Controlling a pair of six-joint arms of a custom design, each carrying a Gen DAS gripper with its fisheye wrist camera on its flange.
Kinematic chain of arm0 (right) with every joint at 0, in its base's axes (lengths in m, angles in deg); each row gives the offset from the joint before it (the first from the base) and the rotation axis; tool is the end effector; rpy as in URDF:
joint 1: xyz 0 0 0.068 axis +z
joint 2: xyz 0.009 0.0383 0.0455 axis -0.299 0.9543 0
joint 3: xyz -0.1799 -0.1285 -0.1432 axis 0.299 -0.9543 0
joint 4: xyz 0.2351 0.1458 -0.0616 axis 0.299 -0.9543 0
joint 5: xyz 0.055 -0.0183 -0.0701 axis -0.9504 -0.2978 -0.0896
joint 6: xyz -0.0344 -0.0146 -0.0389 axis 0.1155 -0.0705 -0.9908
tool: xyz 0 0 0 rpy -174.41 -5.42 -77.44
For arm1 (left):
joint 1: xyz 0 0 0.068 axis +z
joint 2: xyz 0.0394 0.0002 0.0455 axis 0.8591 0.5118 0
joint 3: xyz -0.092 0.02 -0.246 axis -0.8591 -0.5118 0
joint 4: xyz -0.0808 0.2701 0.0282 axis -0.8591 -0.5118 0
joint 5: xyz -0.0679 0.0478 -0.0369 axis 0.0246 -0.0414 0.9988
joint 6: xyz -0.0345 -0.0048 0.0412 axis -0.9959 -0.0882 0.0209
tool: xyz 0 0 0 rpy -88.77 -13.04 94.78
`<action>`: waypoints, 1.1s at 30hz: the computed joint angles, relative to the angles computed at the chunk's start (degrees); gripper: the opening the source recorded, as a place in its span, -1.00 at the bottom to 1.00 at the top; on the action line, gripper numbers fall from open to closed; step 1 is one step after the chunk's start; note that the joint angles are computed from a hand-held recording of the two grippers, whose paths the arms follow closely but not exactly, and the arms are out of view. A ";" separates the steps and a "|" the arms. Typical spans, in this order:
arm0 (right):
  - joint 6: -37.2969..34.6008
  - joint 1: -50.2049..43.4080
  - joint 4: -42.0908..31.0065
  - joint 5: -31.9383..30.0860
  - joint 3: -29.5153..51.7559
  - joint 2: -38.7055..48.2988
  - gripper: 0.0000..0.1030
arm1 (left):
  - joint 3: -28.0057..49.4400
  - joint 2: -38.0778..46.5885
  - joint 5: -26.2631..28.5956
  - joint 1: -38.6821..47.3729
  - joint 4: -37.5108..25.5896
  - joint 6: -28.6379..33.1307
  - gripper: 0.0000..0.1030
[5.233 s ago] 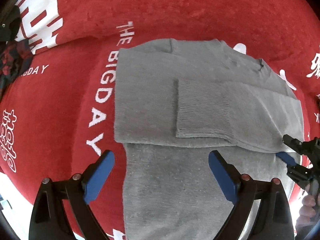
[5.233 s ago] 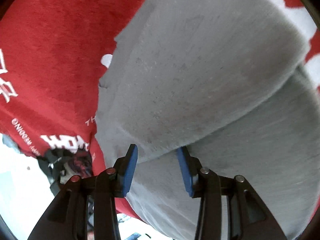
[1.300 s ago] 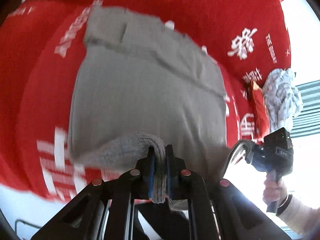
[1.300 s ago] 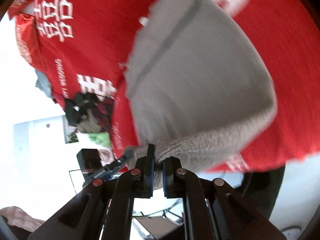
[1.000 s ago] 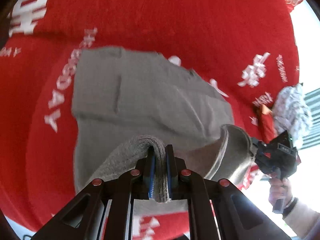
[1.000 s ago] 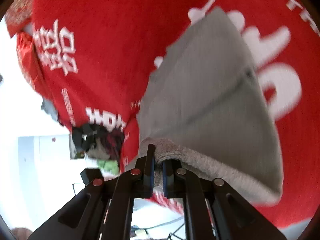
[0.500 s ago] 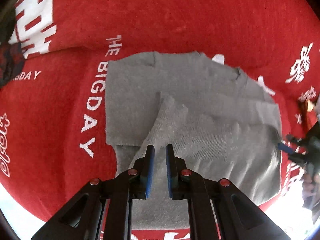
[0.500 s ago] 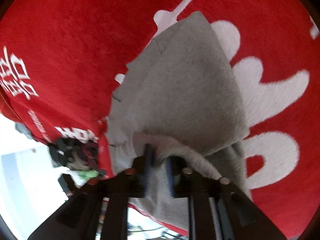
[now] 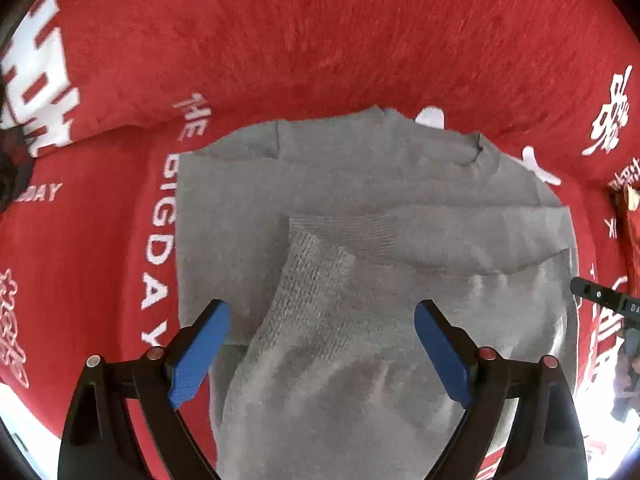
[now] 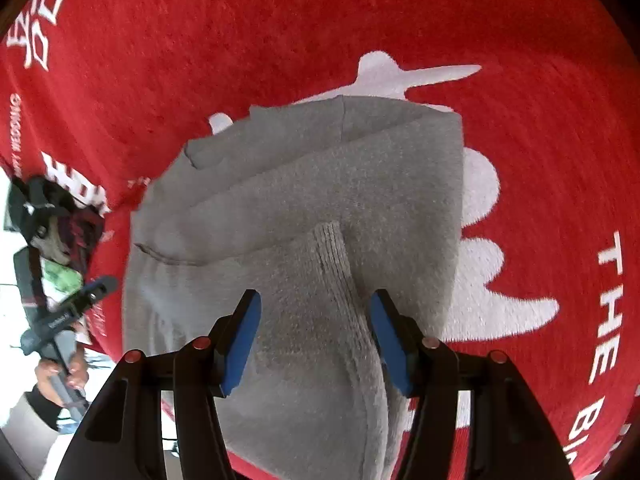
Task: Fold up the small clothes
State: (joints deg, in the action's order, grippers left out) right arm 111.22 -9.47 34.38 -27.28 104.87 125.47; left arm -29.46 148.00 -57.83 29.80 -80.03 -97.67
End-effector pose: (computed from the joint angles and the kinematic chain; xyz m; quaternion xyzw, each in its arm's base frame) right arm 0.2847 0.0527 0.1144 0.1181 0.9625 0.2222 0.1018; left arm 0.2046 -0.1198 0.2323 0.1017 0.9896 -0.0853 0.0550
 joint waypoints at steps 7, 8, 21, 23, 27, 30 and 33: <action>1.31 4.00 0.77 5.51 0.66 1.80 -0.23 | -1.49 5.70 6.07 2.85 1.55 7.47 -0.27; 1.08 5.16 -0.04 6.79 1.35 2.28 -0.89 | -1.93 4.58 6.18 2.91 1.91 8.11 -0.56; 2.99 14.45 -10.43 22.58 7.58 -11.96 -0.88 | 7.39 -2.99 16.04 13.73 -6.05 15.55 -0.86; 1.68 13.22 -9.98 22.74 10.64 -9.76 -0.88 | 10.00 -0.40 15.90 14.80 -4.05 15.45 -0.86; -1.34 10.70 -7.82 23.33 17.58 -2.03 -0.88 | 13.56 5.28 13.72 15.43 0.98 14.15 -0.86; -3.07 8.67 -5.84 22.83 22.52 5.14 -0.88 | 13.35 10.14 10.64 14.75 5.92 12.48 -0.86; -3.23 7.07 -4.22 21.41 26.87 13.45 -0.88 | 11.85 15.74 6.64 12.82 10.71 10.70 -0.86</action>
State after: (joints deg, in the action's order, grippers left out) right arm 107.99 -2.40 30.17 -5.87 131.73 138.92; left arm -17.61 163.74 -51.19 42.63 -69.32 -86.97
